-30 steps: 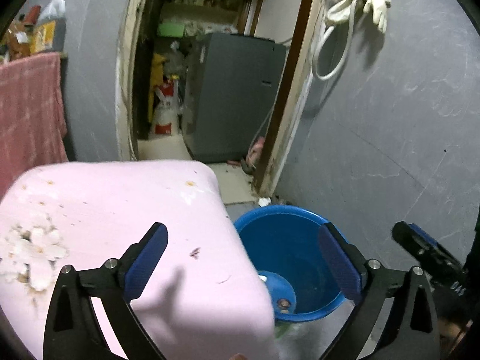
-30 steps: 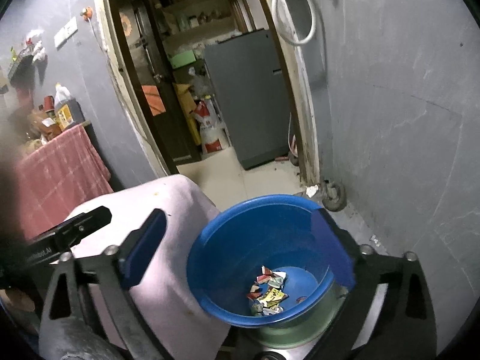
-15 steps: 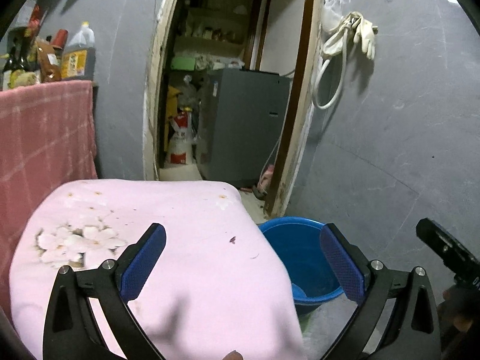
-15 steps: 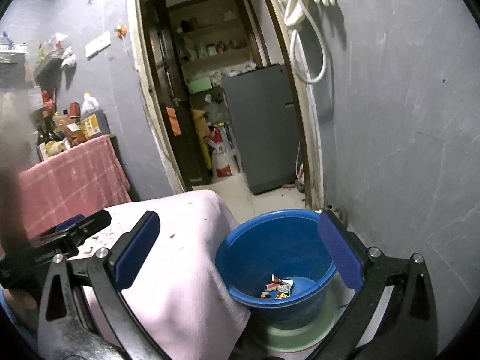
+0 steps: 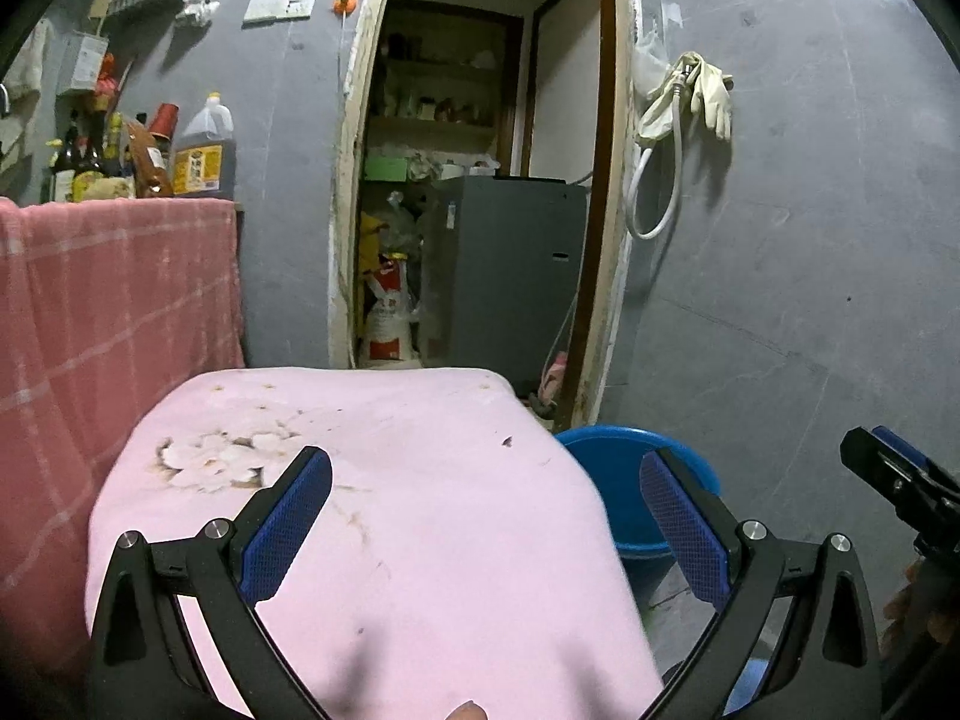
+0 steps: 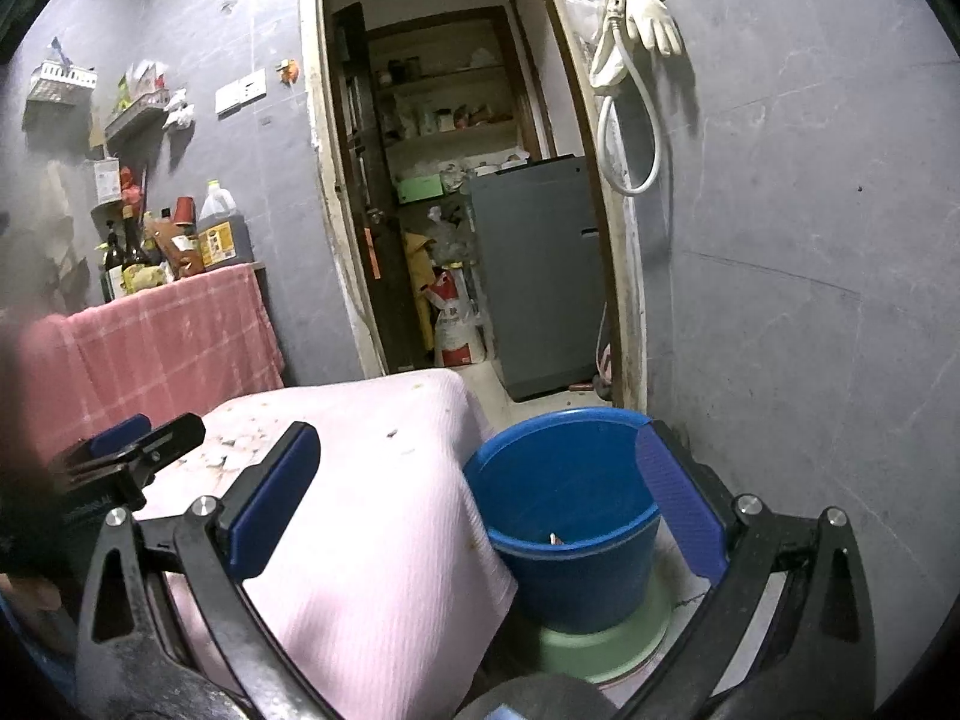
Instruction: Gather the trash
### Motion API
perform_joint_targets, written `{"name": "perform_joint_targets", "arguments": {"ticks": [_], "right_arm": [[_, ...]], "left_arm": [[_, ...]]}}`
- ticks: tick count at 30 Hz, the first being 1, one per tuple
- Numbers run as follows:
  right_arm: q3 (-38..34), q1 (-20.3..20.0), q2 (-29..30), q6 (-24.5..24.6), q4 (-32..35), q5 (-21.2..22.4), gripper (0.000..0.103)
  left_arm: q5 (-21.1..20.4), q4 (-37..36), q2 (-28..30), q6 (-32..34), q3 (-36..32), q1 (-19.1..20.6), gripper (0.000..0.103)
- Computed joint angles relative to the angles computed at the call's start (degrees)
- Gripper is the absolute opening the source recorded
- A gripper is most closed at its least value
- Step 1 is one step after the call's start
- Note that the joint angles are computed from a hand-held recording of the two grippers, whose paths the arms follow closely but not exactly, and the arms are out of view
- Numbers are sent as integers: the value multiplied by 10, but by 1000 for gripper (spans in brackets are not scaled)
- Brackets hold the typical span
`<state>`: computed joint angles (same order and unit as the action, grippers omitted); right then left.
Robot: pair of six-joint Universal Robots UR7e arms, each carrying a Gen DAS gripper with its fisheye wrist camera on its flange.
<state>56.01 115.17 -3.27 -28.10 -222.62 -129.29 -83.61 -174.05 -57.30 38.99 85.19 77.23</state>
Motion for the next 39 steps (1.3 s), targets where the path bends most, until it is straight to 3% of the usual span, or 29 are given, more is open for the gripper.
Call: {"name": "perform_joint_targets", "arguments": {"ticks": [13, 39], "right_arm": [[-20, 8, 47, -48, -74, -20, 103], [-20, 3, 64, -48, -95, -29, 103]], "left_arm": [[-14, -111, -23, 33, 80, 25, 101], [-12, -160, -20, 37, 102, 43, 101]]}}
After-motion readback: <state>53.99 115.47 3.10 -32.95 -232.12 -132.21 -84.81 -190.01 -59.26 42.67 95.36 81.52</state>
